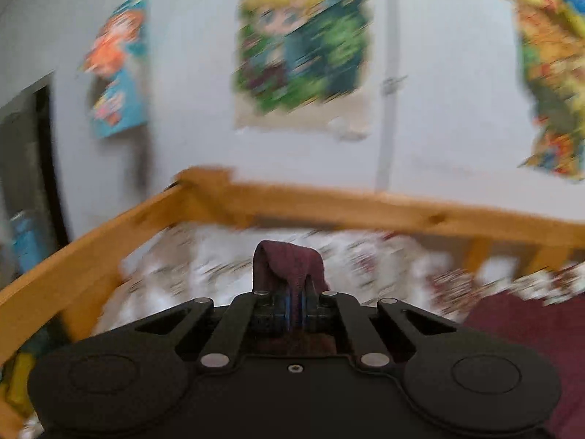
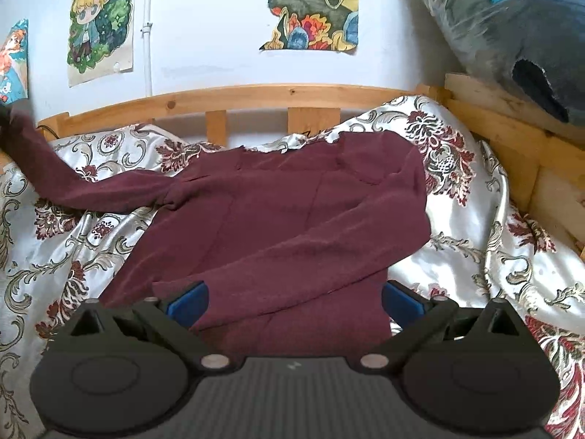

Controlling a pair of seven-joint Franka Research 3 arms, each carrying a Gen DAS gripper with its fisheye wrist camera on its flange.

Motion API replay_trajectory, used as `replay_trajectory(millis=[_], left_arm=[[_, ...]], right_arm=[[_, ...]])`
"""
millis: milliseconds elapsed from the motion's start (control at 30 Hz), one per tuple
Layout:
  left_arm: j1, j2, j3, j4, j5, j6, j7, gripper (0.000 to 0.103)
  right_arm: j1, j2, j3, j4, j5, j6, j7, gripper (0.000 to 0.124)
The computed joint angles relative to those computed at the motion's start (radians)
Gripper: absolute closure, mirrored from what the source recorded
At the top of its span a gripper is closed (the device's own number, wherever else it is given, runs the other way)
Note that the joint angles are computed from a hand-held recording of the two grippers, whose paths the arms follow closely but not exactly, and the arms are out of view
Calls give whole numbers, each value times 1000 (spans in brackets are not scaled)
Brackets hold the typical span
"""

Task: Fold small clothes
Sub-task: 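Fold the held sleeve across the shirt body with the left tool, release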

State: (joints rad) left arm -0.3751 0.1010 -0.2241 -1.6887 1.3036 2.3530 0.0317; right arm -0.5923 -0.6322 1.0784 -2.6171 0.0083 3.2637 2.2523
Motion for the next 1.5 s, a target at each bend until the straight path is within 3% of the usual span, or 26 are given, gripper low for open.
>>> replay_trajectory(millis=[267,467,600,733,833,900,933,1000,1067,1200,1300,1400,1433,1500], left_arm=[[-115,168,0,259,110,249,110,98],[-224,391,-13,471,36,406,300,98],[-261,570,-68,619,-125,452,506,98],[-276,712,-136,731,-301,429,715,97],[-289,748,-141,743,-386,399,775,96],[-279,749,-143,719,-437,406,798,92],[-279,748,-137,710,-503,413,846,84],[-235,720,-183,637,-531,444,864,66],[-204,675,-195,561,-571,479,897,37],[-159,556,-175,396,-621,539,927,25],[-170,452,-80,275,-624,562,861,21],[-235,388,78,205,-579,545,747,21],[-275,379,151,198,-531,529,658,23],[-307,385,243,196,-426,547,492,33]], right_arm=[[20,7,-19,-41,22,42,-24,21],[73,-20,-57,-101,48,41,-53,21],[119,-44,-85,-147,61,19,-49,21],[170,-58,-117,-191,59,-4,-29,21],[210,-68,-144,-222,45,-19,-18,21],[229,-74,-158,-238,34,-28,-11,21],[235,-74,-163,-243,29,-32,-6,21],[244,-67,-176,-248,21,-36,6,21],[242,-61,-182,-250,14,-32,16,21],[226,-62,-171,-250,14,-7,35,21],[210,-43,-168,-227,18,-4,39,21],[202,-1,-193,-187,3,12,-1,21],[214,22,-217,-175,-1,28,-26,21],[273,111,-316,-130,-22,67,-114,21]])
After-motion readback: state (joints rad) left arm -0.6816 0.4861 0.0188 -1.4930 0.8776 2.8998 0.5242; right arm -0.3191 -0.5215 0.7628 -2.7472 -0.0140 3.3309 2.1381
